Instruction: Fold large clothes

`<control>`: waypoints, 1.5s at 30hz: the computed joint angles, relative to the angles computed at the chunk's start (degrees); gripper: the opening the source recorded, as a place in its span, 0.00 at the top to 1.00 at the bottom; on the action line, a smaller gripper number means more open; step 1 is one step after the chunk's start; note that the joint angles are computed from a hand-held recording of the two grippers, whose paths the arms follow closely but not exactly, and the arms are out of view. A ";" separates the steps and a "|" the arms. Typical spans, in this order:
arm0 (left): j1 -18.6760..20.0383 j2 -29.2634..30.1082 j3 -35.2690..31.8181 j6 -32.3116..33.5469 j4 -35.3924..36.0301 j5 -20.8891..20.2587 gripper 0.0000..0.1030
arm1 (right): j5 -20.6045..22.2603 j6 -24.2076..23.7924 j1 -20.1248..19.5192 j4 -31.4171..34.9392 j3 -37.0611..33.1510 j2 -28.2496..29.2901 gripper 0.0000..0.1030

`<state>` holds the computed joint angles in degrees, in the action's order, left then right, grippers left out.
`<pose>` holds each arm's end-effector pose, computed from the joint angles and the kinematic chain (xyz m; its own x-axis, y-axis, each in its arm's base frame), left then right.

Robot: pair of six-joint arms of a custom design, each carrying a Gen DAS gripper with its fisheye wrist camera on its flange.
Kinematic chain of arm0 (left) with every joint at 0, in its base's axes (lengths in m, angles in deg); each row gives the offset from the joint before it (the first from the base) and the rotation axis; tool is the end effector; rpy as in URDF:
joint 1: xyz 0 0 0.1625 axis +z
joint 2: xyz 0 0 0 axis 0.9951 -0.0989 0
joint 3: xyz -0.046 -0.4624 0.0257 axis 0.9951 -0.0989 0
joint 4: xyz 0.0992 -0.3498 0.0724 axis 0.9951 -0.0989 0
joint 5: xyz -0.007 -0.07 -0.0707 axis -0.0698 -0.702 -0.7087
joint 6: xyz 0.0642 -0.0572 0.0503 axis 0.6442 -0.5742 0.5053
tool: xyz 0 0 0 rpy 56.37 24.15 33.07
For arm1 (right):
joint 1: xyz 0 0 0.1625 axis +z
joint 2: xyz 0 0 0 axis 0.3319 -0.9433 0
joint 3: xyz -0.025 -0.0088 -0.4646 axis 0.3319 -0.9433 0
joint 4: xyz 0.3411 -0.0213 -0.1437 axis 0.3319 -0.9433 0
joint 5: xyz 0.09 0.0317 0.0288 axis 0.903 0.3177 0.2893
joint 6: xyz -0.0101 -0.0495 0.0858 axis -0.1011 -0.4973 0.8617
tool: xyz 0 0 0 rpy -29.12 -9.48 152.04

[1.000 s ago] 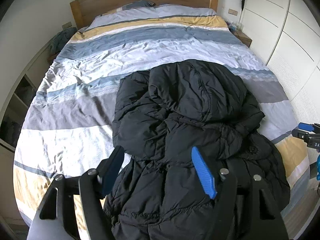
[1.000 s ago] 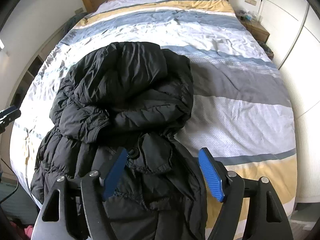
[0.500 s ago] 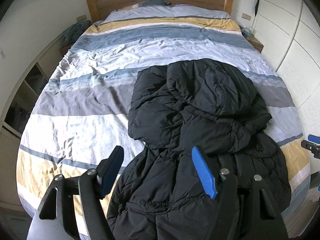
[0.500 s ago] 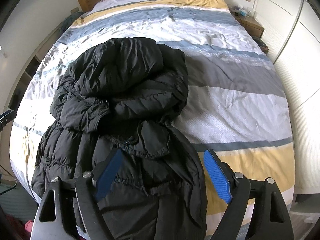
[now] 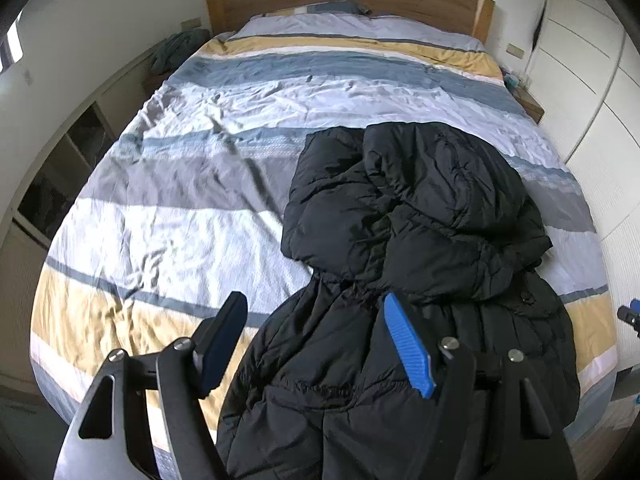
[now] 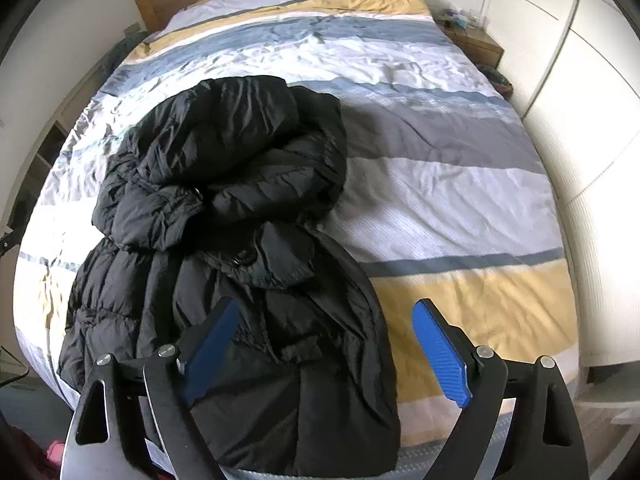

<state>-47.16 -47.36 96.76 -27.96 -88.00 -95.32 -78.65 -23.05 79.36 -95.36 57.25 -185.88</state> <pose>-0.4076 -0.5572 0.2253 -0.6631 0.3863 -0.6412 0.5899 0.7969 -0.1299 0.1066 -0.3386 0.4579 -0.6661 0.4623 0.5853 0.0180 0.7944 -0.6071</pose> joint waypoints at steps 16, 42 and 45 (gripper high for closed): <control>3.77 -6.18 7.18 -5.67 1.43 2.04 0.29 | -2.07 8.99 -2.09 8.78 3.19 -4.51 0.13; 18.77 -10.31 19.22 -9.15 -4.59 -15.33 0.29 | 6.60 7.47 -15.79 0.66 13.83 -6.56 0.13; 19.91 -9.48 19.27 -9.04 -5.44 -16.61 0.29 | 9.66 4.86 -18.36 -3.13 15.70 -6.40 0.13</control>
<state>-27.25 -56.84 116.04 -37.00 -93.44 -111.93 -68.98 -18.19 60.99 -98.48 72.95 -192.28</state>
